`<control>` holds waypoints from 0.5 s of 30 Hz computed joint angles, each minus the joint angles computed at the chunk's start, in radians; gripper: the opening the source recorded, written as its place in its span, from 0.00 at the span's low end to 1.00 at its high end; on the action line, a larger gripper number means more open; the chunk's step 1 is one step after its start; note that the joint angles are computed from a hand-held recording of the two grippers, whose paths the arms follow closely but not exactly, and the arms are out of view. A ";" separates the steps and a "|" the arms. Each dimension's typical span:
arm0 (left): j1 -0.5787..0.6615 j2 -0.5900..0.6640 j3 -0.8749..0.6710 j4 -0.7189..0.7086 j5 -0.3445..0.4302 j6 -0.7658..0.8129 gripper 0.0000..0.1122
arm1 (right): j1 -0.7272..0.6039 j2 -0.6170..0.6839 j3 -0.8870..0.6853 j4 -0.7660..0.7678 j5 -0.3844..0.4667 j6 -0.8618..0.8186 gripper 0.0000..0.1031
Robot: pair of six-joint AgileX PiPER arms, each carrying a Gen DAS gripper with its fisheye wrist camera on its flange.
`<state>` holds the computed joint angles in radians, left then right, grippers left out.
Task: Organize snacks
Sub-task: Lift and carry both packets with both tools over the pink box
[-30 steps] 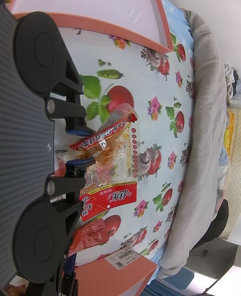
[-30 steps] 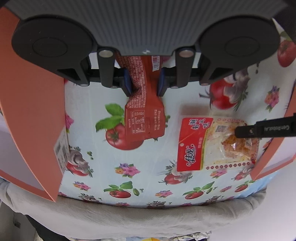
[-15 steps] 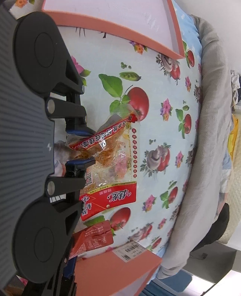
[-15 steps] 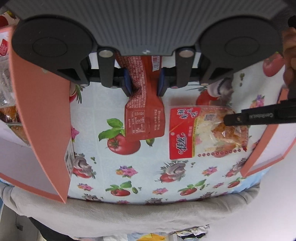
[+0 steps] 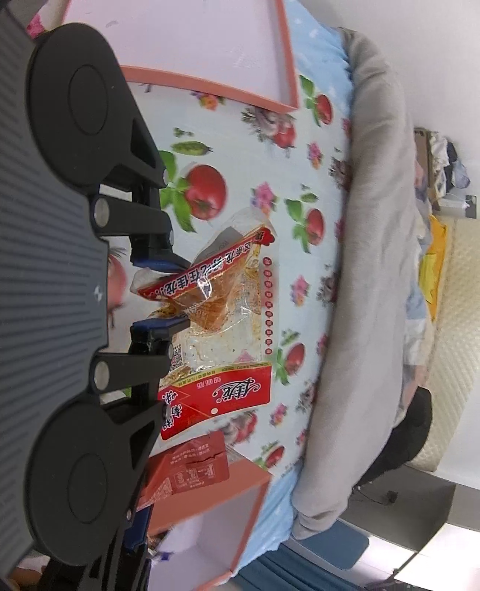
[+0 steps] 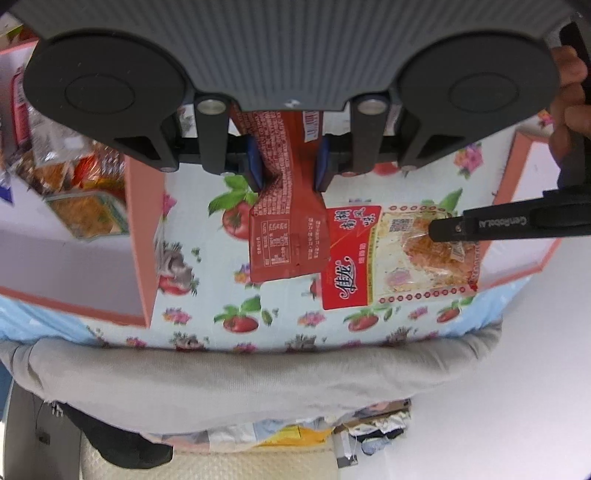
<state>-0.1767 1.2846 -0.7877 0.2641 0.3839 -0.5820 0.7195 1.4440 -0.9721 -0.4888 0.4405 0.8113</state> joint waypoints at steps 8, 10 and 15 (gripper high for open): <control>-0.079 0.013 -0.192 -0.017 0.119 -0.010 0.26 | -0.086 -0.083 -0.074 0.104 0.084 -0.170 0.33; -0.111 0.020 -0.240 0.001 0.145 -0.019 0.26 | -0.106 -0.107 -0.084 0.100 0.099 -0.186 0.32; -0.203 0.051 -0.376 0.066 0.225 -0.047 0.26 | -0.181 -0.160 -0.102 0.122 0.109 -0.237 0.31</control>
<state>-0.3792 1.3354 -1.1634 0.3302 0.6093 -0.6288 0.5390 1.2838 -1.0740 -0.3666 0.5496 0.5742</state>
